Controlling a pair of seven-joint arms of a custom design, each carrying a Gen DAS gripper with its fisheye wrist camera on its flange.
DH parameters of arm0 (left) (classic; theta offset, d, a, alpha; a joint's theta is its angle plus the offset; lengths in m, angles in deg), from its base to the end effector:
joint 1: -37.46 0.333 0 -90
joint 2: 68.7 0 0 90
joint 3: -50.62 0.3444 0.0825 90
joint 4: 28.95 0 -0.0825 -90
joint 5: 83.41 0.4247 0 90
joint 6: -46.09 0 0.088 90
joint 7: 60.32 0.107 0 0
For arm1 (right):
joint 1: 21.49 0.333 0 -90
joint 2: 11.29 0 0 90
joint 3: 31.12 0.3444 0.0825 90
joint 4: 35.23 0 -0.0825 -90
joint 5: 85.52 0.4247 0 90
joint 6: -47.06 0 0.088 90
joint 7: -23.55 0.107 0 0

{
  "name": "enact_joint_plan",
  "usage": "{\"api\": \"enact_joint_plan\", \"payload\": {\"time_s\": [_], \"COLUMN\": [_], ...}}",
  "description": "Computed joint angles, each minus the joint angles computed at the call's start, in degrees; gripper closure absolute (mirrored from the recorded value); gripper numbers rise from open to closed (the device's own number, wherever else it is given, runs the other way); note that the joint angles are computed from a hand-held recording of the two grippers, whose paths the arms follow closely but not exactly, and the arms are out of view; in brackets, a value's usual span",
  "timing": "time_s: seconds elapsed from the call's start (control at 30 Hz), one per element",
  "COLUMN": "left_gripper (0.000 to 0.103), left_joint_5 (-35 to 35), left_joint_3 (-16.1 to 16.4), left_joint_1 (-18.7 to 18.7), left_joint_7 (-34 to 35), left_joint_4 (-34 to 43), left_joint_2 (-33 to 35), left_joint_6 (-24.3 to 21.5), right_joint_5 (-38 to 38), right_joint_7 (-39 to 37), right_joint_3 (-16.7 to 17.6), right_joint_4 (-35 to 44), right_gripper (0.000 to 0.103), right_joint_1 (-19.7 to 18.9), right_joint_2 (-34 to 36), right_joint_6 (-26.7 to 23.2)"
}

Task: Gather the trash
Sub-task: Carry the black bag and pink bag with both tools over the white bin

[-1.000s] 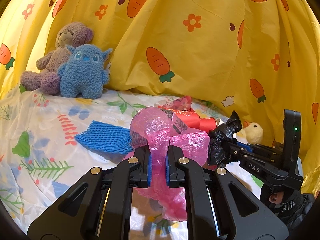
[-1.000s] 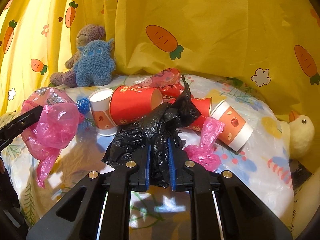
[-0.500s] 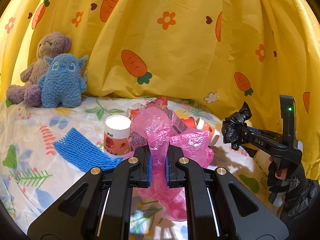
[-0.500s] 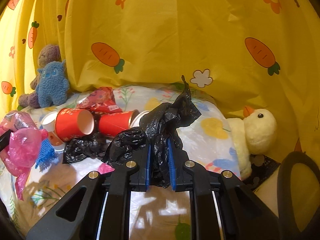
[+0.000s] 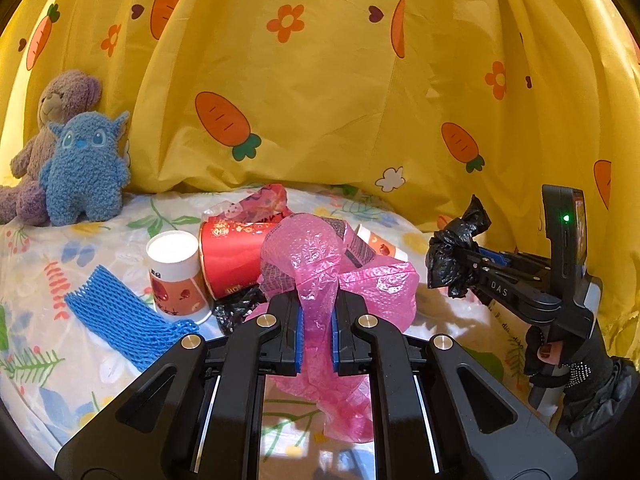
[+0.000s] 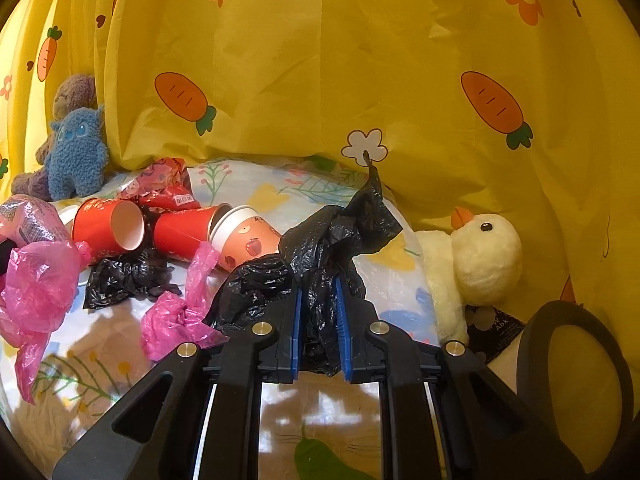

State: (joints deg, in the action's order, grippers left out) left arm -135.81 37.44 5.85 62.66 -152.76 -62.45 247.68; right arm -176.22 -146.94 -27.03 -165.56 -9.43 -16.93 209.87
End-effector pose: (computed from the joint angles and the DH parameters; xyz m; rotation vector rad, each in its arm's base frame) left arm 0.4936 -0.3488 0.4689 -1.3972 1.8508 -1.3096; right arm 0.5131 0.2037 0.4360 -1.6117 1.6555 -0.9533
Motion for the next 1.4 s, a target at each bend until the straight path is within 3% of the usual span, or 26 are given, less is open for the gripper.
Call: {"api": "enact_joint_plan", "payload": {"time_s": [0.57,0.87,1.07,1.27,1.4], "left_gripper": [0.094,0.094,0.094,0.094,0.094], "left_joint_5": [-3.5,1.8,-4.4,-7.2,-8.7], "left_joint_3": [5.2,5.6,14.6,19.4,23.9], "left_joint_1": [-5.8,-6.2,-14.9,-19.5,-23.7], "left_joint_7": [4.7,-0.2,4.0,6.2,6.9], "left_joint_4": [5.0,5.4,7.2,7.4,8.3], "left_joint_2": [3.4,4.0,4.7,4.8,5.4], "left_joint_6": [-3.1,-4.5,-6.5,-7.1,-8.1], "right_joint_5": [1.2,3.4,4.7,5.0,6.0], "right_joint_7": [-1.2,-2.6,-5.2,-6.5,-7.5], "right_joint_3": [-0.4,-0.6,-0.5,0.0,0.2], "right_joint_4": [-1.3,-2.8,-2.3,-1.5,-1.8], "right_gripper": [0.087,0.087,0.087,0.087,0.087], "right_joint_1": [-0.8,-2.0,-2.1,-1.2,-0.8], "right_joint_2": [-0.7,-1.9,-0.3,0.9,0.4], "right_joint_6": [-1.2,-0.9,5.7,6.1,3.0]}}
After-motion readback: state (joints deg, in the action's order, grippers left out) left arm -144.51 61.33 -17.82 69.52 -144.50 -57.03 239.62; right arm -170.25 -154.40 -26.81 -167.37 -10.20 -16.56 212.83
